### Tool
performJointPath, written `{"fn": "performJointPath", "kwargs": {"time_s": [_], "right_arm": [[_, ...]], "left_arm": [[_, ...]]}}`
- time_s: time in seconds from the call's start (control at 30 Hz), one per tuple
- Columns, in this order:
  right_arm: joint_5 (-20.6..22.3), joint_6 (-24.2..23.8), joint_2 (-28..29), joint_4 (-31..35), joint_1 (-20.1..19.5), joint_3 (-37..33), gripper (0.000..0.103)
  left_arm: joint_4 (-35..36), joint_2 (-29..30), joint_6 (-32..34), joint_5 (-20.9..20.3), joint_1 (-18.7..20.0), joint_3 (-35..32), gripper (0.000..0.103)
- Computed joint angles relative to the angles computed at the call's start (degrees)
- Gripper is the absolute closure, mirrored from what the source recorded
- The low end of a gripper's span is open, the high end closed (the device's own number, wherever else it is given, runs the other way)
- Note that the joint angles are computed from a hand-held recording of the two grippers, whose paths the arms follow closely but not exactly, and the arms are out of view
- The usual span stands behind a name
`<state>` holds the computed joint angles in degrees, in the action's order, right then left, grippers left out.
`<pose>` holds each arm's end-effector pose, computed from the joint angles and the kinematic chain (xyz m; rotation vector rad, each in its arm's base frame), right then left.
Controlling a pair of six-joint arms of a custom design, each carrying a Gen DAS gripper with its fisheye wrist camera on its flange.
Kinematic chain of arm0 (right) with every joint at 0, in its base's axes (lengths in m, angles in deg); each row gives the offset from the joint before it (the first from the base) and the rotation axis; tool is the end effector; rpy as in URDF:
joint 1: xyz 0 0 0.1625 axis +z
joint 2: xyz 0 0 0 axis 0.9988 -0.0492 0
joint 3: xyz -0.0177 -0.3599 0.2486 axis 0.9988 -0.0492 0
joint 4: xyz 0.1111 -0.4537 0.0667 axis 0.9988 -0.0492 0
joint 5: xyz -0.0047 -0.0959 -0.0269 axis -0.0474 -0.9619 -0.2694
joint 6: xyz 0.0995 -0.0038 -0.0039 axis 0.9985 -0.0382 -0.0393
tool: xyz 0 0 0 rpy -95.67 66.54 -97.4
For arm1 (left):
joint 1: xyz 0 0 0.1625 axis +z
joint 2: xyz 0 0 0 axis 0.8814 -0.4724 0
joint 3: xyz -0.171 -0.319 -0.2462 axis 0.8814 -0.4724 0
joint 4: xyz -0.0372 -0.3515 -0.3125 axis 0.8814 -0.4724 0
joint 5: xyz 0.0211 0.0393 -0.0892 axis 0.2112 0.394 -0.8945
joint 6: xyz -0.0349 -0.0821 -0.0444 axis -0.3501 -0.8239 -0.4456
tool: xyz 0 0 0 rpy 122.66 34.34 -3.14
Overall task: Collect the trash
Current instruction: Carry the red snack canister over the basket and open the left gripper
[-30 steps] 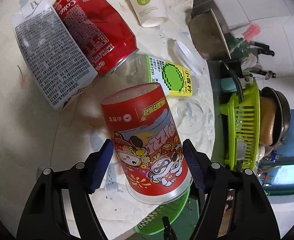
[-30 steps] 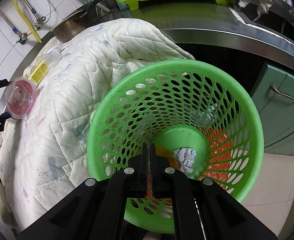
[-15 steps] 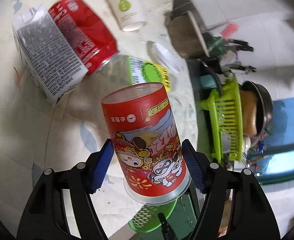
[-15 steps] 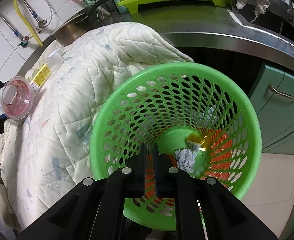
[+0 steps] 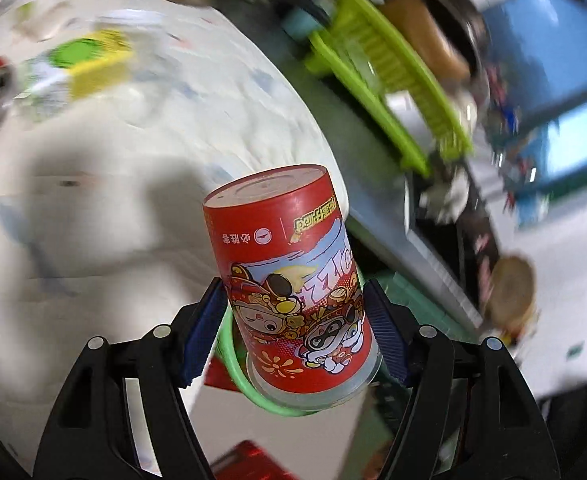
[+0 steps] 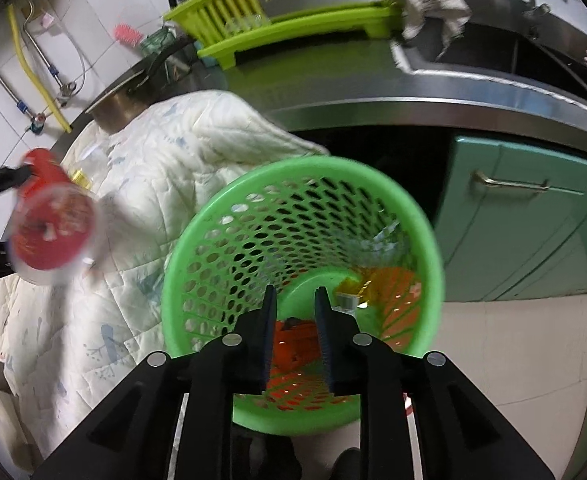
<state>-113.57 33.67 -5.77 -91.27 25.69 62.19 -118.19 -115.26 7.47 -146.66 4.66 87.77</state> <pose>0.3783 -0.6657 0.0581 0.5547 -2.6395 0.5457 -0.0864 -0.6523 0.4410 -0.4357 2.7543 -0.9761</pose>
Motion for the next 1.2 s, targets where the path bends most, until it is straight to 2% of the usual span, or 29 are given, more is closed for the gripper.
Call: {"fn": "performJointPath", "kwargs": {"time_s": [0.33, 0.6, 0.77, 1.03, 1.2], "right_arm": [[-0.46, -1.07, -5.57, -5.81, 0.78, 5.54, 0.073], [-0.55, -1.01, -7.22, -7.40, 1.64, 7.14, 0.072], [0.54, -2.22, -6.85, -7.65, 2.75, 6.30, 0.068], [3.76, -5.71, -3.69, -5.67, 5.05, 1.67, 0.062], [7.71, -7.01, 0.89, -1.94, 6.48, -4.32, 0.062]], "left_arm": [[6.26, 8.51, 3.62, -0.92, 0.54, -3.44, 0.033], [6.00, 8.03, 4.69, -0.34, -0.33, -2.34, 0.031], [4.63, 4.85, 5.71, 1.36, -1.75, -0.48, 0.031], [5.13, -3.46, 4.65, 9.34, -4.38, 3.82, 0.030], [6.99, -10.47, 1.47, 14.94, -5.05, 7.25, 0.029]]}}
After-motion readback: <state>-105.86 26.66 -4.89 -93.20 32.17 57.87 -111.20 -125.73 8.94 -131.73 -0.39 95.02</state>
